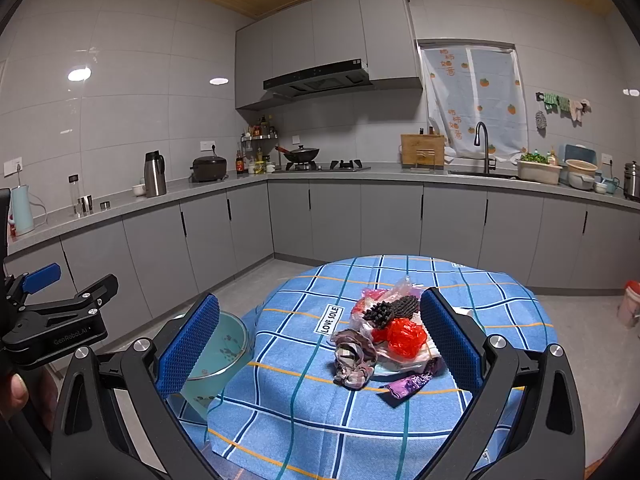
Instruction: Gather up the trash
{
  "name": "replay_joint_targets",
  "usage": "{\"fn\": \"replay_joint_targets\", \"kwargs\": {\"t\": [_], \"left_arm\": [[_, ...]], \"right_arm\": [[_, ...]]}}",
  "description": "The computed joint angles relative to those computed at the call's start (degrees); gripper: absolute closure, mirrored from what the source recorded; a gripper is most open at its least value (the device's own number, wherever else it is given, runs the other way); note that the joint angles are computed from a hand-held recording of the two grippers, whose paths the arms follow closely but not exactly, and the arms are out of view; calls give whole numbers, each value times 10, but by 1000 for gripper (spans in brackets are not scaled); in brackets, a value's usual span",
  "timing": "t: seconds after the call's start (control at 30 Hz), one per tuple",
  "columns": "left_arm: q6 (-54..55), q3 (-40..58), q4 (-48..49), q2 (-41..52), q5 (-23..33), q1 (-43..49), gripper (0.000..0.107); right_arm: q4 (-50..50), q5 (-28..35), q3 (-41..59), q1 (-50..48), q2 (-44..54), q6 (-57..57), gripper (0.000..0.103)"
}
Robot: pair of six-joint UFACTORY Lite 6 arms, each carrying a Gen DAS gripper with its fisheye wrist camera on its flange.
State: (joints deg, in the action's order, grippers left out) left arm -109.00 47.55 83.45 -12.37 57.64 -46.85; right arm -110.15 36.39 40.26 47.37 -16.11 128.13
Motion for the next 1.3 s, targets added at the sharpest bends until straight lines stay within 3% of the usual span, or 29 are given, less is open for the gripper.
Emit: {"fn": "replay_joint_targets", "kwargs": {"t": [0.4,0.67,0.87,1.07,1.3], "left_arm": [[-3,-1,3,4,-7,8,9],[-41,38,57,86,-75,56,9],[-36,170,84,255,-133,67,9],[21,360,74,436,-202,63,9],[180,611,-52,637,-264,66,9]], "right_arm": [[-6,-2,8,-6,15,7,4],[-75,-21,-4,-111,41,62,4],[-197,-53,-6,-256,113,187,4],[-285,-57,27,-321,212,276,5],[-345,-63,62,-364,306,340,5]]}}
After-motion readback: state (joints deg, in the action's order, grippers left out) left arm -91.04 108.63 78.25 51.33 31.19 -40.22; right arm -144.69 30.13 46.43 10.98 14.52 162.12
